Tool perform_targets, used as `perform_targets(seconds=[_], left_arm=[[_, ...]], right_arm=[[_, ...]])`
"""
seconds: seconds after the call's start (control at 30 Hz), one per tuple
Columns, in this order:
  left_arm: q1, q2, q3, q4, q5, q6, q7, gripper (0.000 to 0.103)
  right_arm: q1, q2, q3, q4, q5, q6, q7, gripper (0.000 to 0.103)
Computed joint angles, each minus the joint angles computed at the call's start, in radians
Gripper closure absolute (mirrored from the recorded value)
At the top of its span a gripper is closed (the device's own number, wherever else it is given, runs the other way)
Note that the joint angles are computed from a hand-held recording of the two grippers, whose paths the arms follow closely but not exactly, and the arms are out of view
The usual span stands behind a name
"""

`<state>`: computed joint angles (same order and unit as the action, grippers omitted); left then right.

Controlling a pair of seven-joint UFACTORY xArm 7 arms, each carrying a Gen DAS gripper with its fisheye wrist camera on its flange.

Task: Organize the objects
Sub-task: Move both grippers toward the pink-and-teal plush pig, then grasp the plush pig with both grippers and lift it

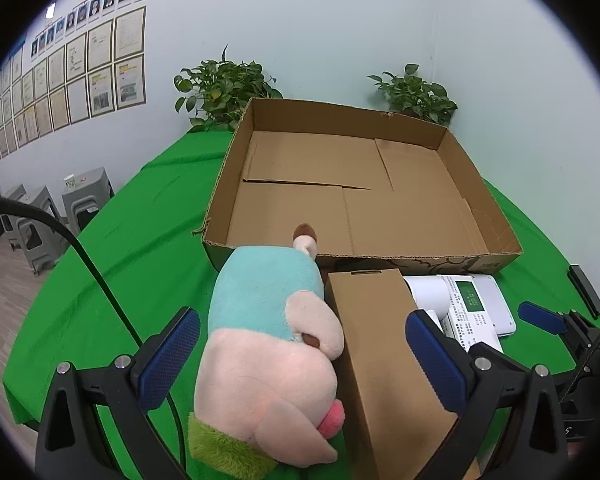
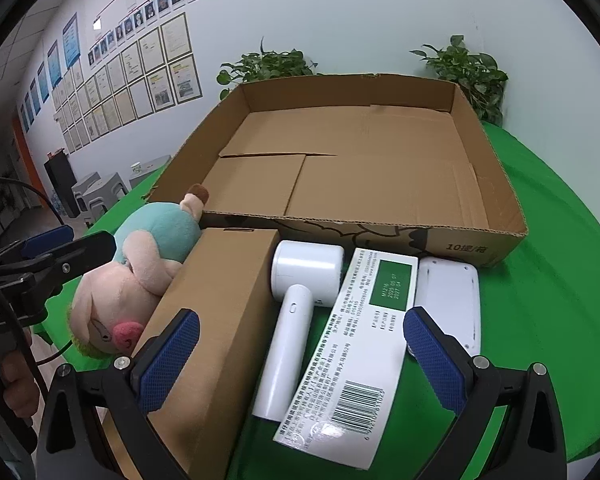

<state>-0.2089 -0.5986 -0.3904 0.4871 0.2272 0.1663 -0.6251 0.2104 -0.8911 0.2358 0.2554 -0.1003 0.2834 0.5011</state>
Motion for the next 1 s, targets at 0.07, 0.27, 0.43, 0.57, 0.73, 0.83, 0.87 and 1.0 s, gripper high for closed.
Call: perform_targets(seconds=[0.07,0.27,0.43,0.57,0.73,0.83,0.87,1.0], left_arm=[[-0.014,0.001,0.016,-0.004,-0.005,0.001,0.011,0.001],[-0.09,-0.014,0.103,-0.037,-0.05,-0.011,0.09,0.001],[-0.175,-0.05,0.211,-0.103,-0.12,-0.012,0.188,0.001],[-0.242,-0.057,0.286,-0.148,-0.203,-0.002,0.262,0.001],[-0.317,-0.013,0.366,-0.189,-0.299,-0.06,0.319,0.02],[-0.395,-0.036,0.447,-0.221,-0.366,-0.094,0.388,0.029],[-0.398,-0.044,0.452,-0.225,-0.373,-0.089,0.402,0.032],[-0.364,-0.119,0.447,-0.262,-0.4,-0.059,0.423,0.039]], right_arm=[[0.006,0.008,-0.002,0.005,-0.002,-0.011,-0.007,0.0],[0.048,0.031,-0.024,0.017,-0.003,-0.061,-0.059,0.0],[0.231,0.07,-0.159,0.026,0.038,-0.156,-0.22,0.0],[0.499,0.119,-0.363,0.056,0.132,-0.222,-0.393,0.0],[0.661,0.228,-0.467,0.131,0.239,-0.238,-0.473,0.0],[0.747,0.296,-0.534,0.195,0.309,-0.212,-0.518,0.0],[0.756,0.329,-0.536,0.226,0.324,-0.193,-0.527,0.0],[0.725,0.441,-0.493,0.334,0.354,-0.11,-0.548,0.0]])
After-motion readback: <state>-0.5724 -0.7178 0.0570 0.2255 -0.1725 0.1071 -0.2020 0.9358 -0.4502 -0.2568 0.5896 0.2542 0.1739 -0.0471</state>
